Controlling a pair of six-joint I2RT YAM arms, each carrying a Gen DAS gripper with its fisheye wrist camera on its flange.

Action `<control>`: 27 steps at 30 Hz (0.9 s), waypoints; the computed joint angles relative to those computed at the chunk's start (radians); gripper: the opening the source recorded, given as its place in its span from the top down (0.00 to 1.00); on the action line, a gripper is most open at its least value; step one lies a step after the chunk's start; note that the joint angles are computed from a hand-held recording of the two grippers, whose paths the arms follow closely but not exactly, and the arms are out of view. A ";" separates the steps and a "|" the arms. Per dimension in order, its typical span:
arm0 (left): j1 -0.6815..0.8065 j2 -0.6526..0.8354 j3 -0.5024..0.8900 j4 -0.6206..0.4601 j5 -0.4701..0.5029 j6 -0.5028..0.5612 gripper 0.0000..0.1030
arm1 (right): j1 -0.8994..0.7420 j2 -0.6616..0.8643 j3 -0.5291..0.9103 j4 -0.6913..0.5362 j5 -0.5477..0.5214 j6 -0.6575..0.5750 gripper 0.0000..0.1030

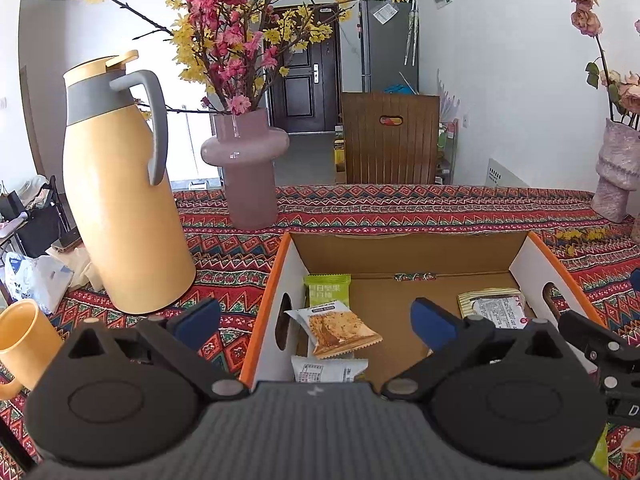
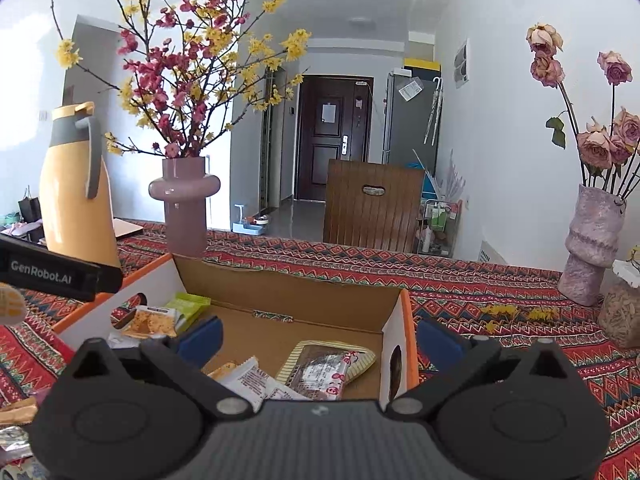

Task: Organize snacks
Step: 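Withdraw both open grippers from the box back over the snack pile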

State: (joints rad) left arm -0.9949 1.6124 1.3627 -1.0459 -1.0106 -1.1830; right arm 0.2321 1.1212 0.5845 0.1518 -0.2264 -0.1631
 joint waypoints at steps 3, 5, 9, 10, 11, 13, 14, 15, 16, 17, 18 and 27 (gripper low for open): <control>-0.047 -0.029 -0.020 -0.033 -0.026 -0.063 0.00 | -0.007 -0.093 -0.039 -0.030 -0.022 -0.003 0.00; -0.085 -0.040 -0.025 -0.072 -0.049 -0.113 0.00 | -0.012 -0.157 -0.062 -0.055 -0.035 -0.002 0.00; -0.166 -0.052 -0.036 -0.148 -0.087 -0.206 0.00 | -0.032 -0.287 -0.113 -0.104 -0.071 -0.006 0.00; -0.192 -0.050 -0.038 -0.177 -0.101 -0.240 0.00 | -0.037 -0.318 -0.126 -0.118 -0.077 -0.008 0.00; -0.219 -0.046 -0.037 -0.210 -0.114 -0.281 0.00 | -0.044 -0.349 -0.138 -0.133 -0.084 -0.009 0.00; -0.266 -0.037 -0.040 -0.270 -0.129 -0.365 0.00 | -0.063 -0.419 -0.163 -0.173 -0.103 -0.010 0.00; -0.286 -0.034 -0.044 -0.295 -0.132 -0.404 0.00 | -0.074 -0.452 -0.175 -0.193 -0.114 -0.010 0.00; -0.304 -0.034 -0.051 -0.312 -0.131 -0.437 0.00 | -0.086 -0.488 -0.185 -0.219 -0.128 -0.010 0.00; -0.321 -0.035 -0.059 -0.327 -0.129 -0.469 0.00 | -0.098 -0.521 -0.195 -0.241 -0.141 -0.010 0.00; -0.342 -0.032 -0.066 -0.353 -0.128 -0.512 0.00 | -0.113 -0.559 -0.204 -0.270 -0.156 -0.012 0.00; -0.359 -0.024 -0.069 -0.382 -0.128 -0.554 0.00 | -0.127 -0.589 -0.211 -0.294 -0.171 -0.013 0.00; -0.505 -0.007 -0.162 -0.507 -0.079 -0.823 0.00 | -0.299 -0.813 -0.259 -0.532 -0.337 -0.060 0.00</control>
State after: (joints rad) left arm -1.4997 1.6056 1.2005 -1.5529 -1.0893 -2.0059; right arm -0.0668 0.3080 0.3260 -0.3800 -0.5630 -0.2227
